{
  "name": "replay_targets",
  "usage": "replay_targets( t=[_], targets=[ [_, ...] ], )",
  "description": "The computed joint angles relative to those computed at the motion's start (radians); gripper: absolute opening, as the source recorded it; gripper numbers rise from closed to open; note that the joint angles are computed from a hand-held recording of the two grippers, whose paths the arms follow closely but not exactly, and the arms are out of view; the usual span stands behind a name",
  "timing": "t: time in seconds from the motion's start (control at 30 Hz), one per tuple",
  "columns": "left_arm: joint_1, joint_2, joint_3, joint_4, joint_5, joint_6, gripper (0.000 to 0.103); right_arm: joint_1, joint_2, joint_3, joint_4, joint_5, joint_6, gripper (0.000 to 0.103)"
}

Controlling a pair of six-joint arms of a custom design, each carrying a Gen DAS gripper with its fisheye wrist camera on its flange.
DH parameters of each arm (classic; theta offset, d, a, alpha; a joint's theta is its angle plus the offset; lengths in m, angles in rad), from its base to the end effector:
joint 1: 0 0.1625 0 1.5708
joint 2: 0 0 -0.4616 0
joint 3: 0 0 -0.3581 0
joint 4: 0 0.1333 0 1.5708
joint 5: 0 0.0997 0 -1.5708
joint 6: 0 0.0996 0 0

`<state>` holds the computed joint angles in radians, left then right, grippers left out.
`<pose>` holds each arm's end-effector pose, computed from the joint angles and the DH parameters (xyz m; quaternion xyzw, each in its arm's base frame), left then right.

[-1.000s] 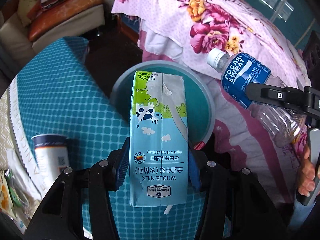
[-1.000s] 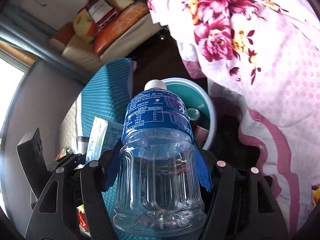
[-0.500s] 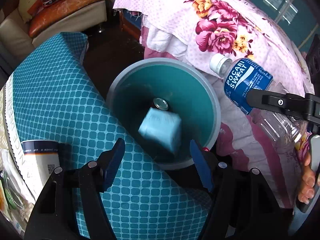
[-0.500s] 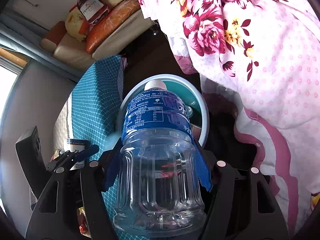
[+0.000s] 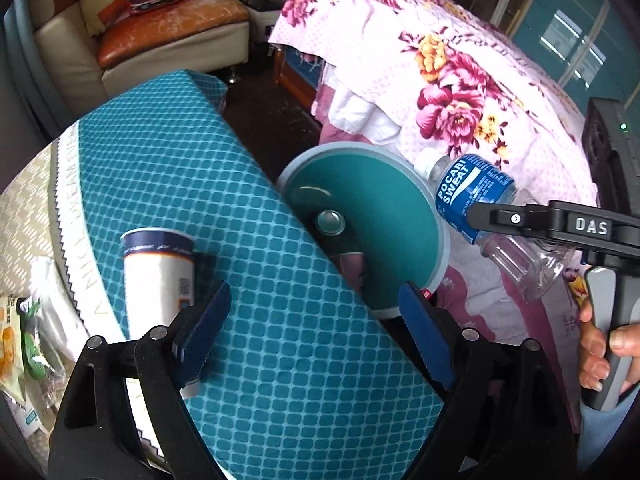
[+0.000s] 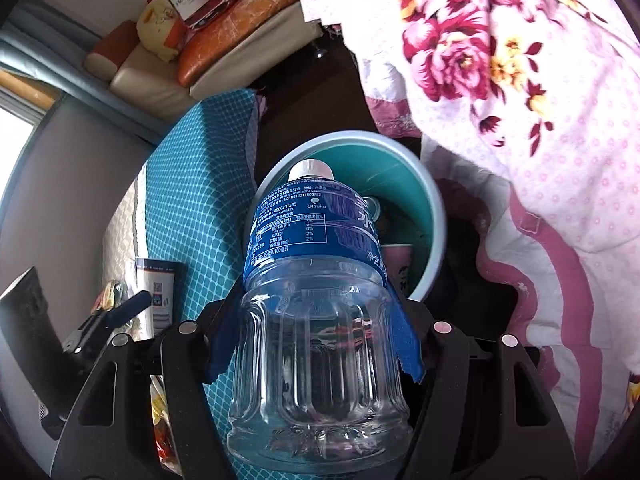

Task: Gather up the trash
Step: 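Open the right tool to drop the Pocari Sweat bottle into the bin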

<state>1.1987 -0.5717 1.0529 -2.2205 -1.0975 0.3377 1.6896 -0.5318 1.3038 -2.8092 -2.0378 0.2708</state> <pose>-0.1312 -0.8277 0.1758 0.3181 0.9152 -0.0858 0.2322 0.1807 -0.7675 0.1122 -0.1252 -0.9397 0.2641 0.1773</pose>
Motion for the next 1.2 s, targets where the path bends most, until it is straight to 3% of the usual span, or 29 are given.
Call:
replay_targets(
  t=[0.47,1.2],
  targets=[
    [0.048,-0.034,-0.022,0.018,-0.021,-0.038,0.088,0.023,0.098,-0.178,0.167,-0.036,0.033,0.066],
    [0.065,-0.129,0.075,-0.041,-0.046,-0.035,0.088,0.106,0.124,-0.221,0.233,-0.097,0.036,0.076]
  ],
)
